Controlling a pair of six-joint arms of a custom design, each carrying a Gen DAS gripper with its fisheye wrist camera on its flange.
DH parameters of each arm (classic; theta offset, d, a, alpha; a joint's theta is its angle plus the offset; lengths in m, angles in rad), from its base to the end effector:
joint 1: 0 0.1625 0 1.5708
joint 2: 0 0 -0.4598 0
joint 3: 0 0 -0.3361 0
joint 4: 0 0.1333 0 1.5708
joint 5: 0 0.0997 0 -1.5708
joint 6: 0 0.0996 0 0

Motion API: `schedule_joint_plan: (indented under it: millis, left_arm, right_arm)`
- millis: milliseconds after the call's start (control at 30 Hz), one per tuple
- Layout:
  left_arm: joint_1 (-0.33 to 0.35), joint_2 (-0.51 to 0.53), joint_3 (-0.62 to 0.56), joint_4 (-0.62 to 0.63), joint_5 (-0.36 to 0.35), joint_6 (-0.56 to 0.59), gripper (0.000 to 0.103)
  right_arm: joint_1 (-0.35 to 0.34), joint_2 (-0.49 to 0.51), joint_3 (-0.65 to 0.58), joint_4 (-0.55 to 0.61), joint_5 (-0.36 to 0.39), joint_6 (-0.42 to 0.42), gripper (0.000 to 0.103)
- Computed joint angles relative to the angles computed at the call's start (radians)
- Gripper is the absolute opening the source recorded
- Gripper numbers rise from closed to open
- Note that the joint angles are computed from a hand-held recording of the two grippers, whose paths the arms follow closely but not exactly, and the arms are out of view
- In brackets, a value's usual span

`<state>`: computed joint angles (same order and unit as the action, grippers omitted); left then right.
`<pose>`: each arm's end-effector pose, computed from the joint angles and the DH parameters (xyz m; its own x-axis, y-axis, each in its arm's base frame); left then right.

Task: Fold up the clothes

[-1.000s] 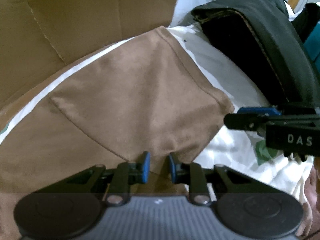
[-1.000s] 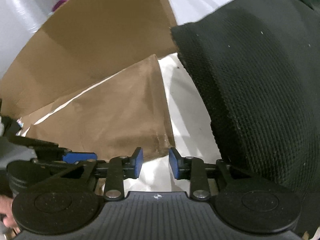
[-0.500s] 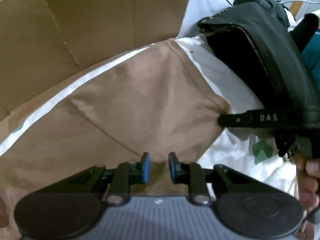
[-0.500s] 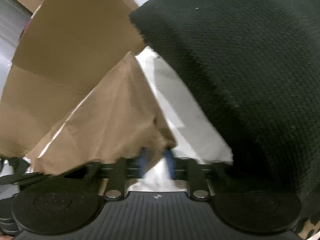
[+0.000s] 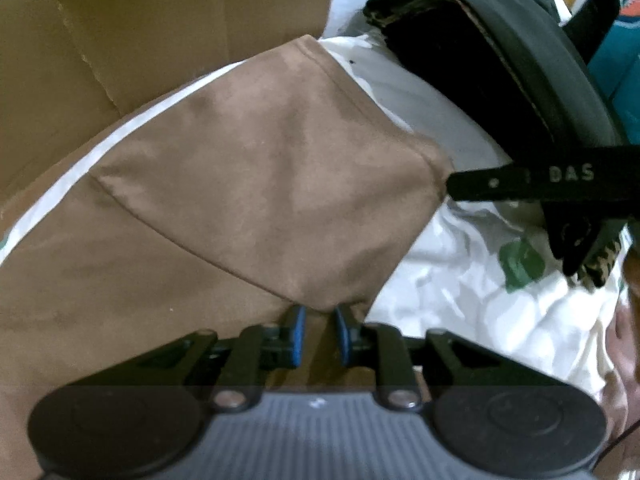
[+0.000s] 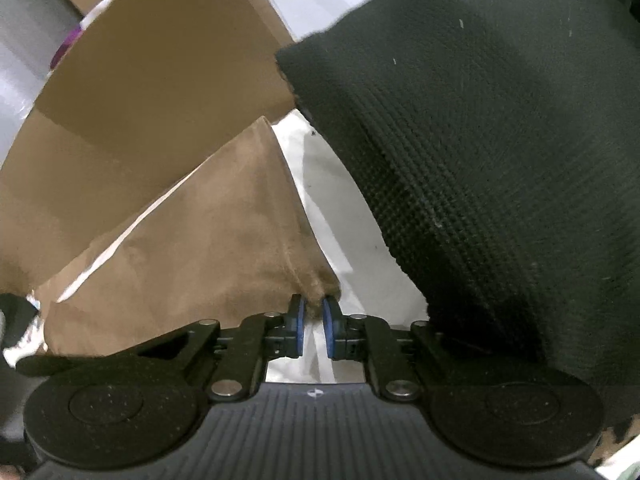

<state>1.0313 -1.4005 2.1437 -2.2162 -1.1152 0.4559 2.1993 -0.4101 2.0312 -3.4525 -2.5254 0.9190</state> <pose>-0.0617 -0.4478 0.2895 -0.4469 0.8232 -0.3502 0.7885 0.5473 0.2805 0.3454 -0.3868 -0.0198 -0.8102 0.5184 0.2735 0.1253 0.6090 -0.7832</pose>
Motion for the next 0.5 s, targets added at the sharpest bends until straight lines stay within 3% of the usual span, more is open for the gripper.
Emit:
schedule_joint_plan:
  millis: [133, 300, 467, 500]
  left_arm:
    - [-0.002, -0.027, -0.027, 0.043, 0.003, 0.009, 0.020]
    - [0.025, -0.082, -0.082, 0.130, 0.008, 0.005, 0.030]
    - [0.063, -0.144, -0.141, 0.184, 0.068, 0.003, 0.038]
    - [0.075, -0.157, -0.155, 0.188, 0.081, 0.002, 0.040]
  right_arm:
    - [0.039, -0.010, 0.007, 0.012, -0.058, -0.027, 0.013]
    - [0.065, 0.018, 0.008, -0.138, -0.079, -0.209, 0.014]
    - [0.063, 0.071, -0.056, -0.216, -0.050, -0.363, 0.036]
    - [0.072, 0.070, -0.054, -0.224, -0.054, -0.383, 0.037]
